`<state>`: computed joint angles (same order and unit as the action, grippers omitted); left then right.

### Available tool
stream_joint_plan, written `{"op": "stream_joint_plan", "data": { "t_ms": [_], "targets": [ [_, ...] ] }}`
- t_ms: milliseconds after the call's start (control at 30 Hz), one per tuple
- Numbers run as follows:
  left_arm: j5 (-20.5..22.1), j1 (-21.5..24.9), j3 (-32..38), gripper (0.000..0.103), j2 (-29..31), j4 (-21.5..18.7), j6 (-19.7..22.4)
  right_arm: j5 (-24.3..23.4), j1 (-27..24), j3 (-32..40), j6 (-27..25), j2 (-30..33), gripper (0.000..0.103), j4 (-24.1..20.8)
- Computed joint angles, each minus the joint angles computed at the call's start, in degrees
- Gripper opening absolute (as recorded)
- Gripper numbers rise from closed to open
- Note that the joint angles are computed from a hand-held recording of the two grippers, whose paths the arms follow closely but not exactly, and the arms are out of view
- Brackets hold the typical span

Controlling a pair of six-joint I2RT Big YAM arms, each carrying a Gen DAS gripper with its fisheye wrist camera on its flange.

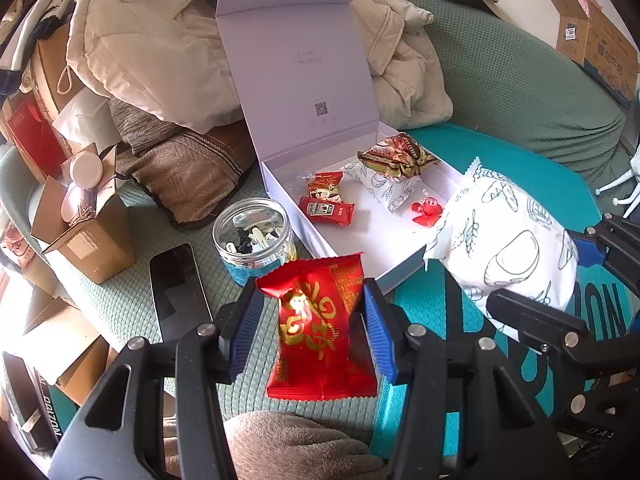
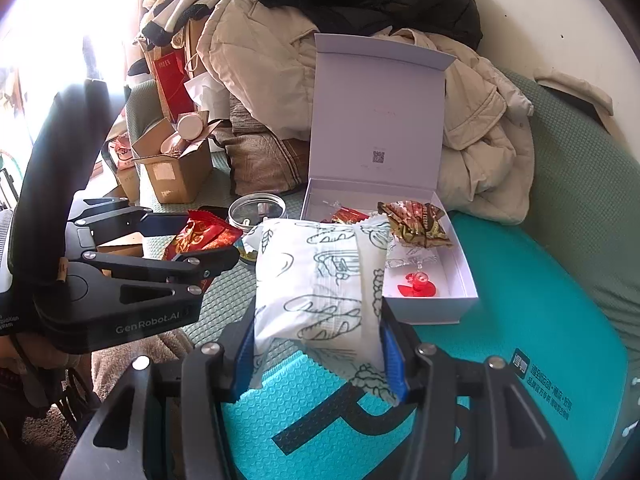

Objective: Organize objects
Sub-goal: 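Lift both held items and carry them over the white box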

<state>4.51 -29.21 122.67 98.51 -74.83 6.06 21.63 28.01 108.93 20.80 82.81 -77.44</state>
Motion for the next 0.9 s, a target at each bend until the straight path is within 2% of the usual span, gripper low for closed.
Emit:
{"op": "stream_joint_plan", "data": {
  "t_ms": [500,800,900],
  "targets": [
    [-0.4,-1.0,11.2,0.048,9.5,-4.8,-0.4,-4.1,-5.3,-0.1,-3.5,2.0,0.053,2.3],
    [-0.8,-1.6,23.6,0.048,18.0,-9.2,-1.5,-4.9,-9.1,1.0,-5.8,3.6,0.053,2.6],
    [-1.1,-1.7,31.4,0.048,22.4,-12.7,-2.0,-5.0,-10.3,1.7,-6.4,4.1,0.053,2.8]
  ]
}}
